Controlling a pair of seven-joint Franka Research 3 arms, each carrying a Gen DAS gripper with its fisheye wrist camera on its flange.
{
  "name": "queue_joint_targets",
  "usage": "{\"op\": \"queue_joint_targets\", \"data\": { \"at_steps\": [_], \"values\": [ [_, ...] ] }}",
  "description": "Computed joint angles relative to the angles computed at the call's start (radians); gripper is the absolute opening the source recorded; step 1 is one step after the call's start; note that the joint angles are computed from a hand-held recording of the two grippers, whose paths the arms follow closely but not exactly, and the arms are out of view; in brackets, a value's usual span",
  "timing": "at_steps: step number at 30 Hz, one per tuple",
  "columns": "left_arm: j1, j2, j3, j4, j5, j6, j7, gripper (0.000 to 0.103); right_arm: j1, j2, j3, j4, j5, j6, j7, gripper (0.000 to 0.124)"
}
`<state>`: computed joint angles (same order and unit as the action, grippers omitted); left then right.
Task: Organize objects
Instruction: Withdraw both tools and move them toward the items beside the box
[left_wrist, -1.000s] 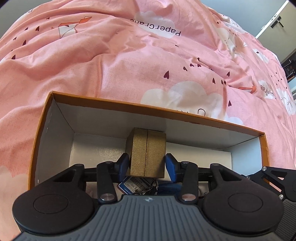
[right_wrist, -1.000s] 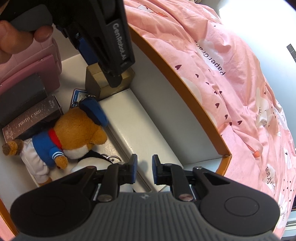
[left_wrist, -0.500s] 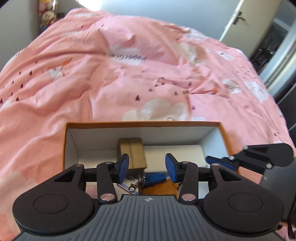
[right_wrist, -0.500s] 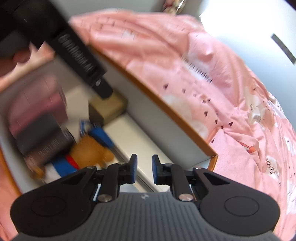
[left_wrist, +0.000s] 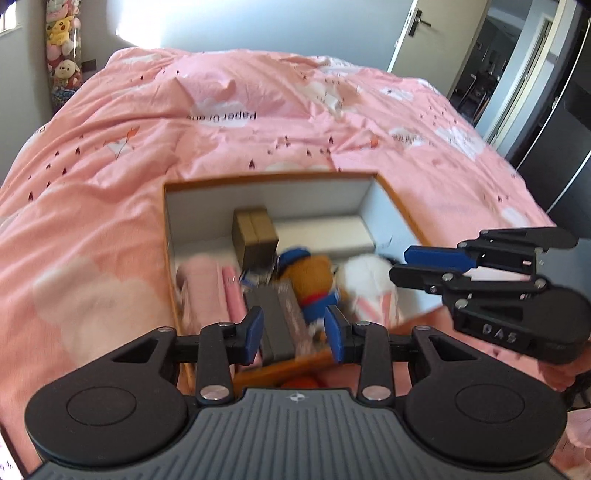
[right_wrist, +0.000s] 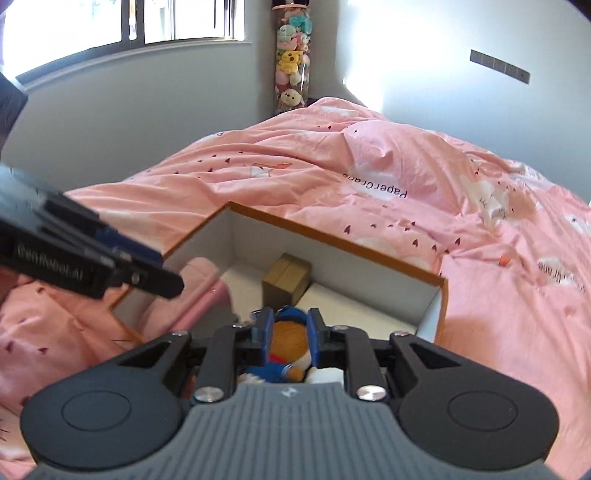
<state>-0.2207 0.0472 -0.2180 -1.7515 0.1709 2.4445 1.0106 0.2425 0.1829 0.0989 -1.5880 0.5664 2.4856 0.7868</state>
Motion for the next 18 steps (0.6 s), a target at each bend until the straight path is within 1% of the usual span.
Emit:
{"op": "queue_joint_targets", "data": {
  "at_steps": [4, 6, 8, 9, 10, 11, 13, 15, 18],
  "values": [
    [-0.013, -0.037, -0.009, -0.071, 0.023, -0.057, -0.021, 0.041, -0.002, -0.068, 0.002, -0.096, 0.064, -0.065, 0.031, 0.022],
    [-0.015, -0.043, -0.008, -0.098, 0.013, -0.079, -0.064, 0.041, 0.008, -0.078, -0.001, -0.126, 0.062, -0.088, 0.050, 0.022],
    [-0.011, -0.049, -0.004, -0.142, -0.014, -0.047, -0.121, 0.042, 0.018, -0.077, -0.002, -0.143, 0.055, -0.102, 0.071, 0.024],
    [-0.009, -0.052, -0.003, -0.163, -0.008, -0.034, -0.177, 0.042, 0.023, -0.075, -0.002, -0.150, 0.051, -0.107, 0.087, 0.029],
    [-0.007, -0.054, -0.001, -0.183, -0.010, -0.023, -0.221, 0.042, 0.027, -0.065, -0.001, -0.147, 0.044, -0.113, 0.103, 0.033],
    [-0.005, -0.055, 0.000, -0.197, -0.015, -0.022, -0.257, 0.042, 0.031, -0.057, 0.000, -0.146, 0.039, -0.113, 0.107, 0.034],
    [-0.003, -0.055, 0.000, -0.210, -0.003, -0.044, -0.315, 0.042, 0.041, -0.051, 0.003, -0.158, 0.019, -0.105, 0.107, 0.038],
    [-0.004, -0.056, -0.001, -0.217, 0.025, -0.066, -0.349, 0.041, 0.056, -0.038, 0.004, -0.160, -0.043, -0.100, 0.126, 0.039],
    [-0.003, -0.068, -0.001, -0.234, 0.050, -0.059, -0.367, 0.041, 0.072, -0.014, 0.007, -0.154, -0.103, -0.092, 0.141, 0.040]
  ]
}}
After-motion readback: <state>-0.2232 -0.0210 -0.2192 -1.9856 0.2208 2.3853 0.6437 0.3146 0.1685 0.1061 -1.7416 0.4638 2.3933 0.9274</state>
